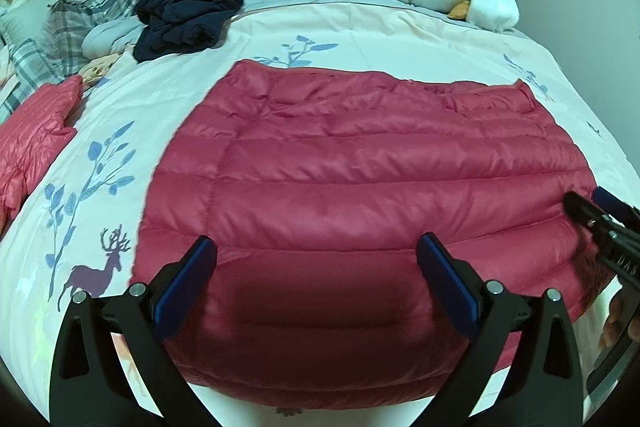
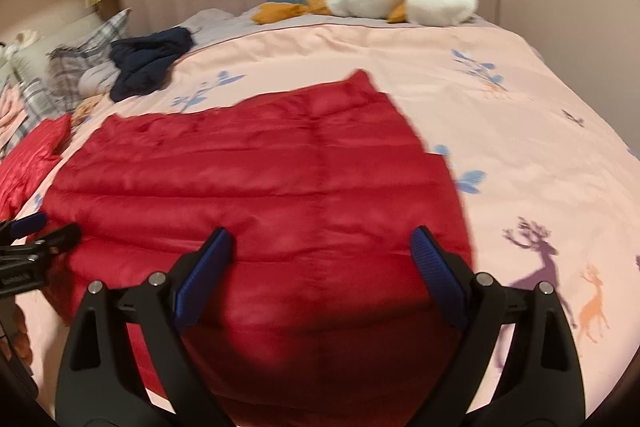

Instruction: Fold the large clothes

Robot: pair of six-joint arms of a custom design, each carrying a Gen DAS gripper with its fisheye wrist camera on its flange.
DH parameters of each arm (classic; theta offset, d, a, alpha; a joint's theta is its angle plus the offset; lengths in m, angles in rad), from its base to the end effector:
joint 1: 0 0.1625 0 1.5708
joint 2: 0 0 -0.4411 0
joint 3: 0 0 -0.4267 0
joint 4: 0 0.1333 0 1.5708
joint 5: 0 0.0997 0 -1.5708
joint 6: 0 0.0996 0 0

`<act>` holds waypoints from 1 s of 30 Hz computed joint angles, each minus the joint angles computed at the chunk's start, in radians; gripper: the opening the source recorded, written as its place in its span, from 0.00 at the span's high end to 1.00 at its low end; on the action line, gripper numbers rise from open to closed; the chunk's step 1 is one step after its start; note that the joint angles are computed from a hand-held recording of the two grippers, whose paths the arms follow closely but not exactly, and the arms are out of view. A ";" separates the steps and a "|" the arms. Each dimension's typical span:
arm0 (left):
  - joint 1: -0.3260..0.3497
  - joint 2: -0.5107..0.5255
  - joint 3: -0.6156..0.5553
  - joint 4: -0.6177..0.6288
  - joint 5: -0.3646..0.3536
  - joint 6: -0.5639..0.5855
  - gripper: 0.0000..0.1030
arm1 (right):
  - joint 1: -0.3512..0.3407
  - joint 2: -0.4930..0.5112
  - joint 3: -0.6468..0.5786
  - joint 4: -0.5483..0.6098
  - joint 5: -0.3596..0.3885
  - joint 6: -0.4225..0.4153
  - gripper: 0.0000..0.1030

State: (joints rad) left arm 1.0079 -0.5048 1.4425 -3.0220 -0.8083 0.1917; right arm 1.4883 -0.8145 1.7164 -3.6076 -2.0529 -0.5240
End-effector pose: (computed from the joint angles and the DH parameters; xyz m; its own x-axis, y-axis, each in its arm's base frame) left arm -0.2351 -0.7512 0.0181 -0.6895 0.2375 -0.6842 0.6073 0.7043 -0.3676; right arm 0.0300 -0.6942 0.2017 -0.7520 0.2153 0.6231 -0.3944 0.6104 -0.6869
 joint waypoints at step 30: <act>-0.018 -0.072 0.179 -0.074 0.023 -0.013 0.01 | -0.026 -0.076 0.172 -0.094 -0.014 -0.009 0.10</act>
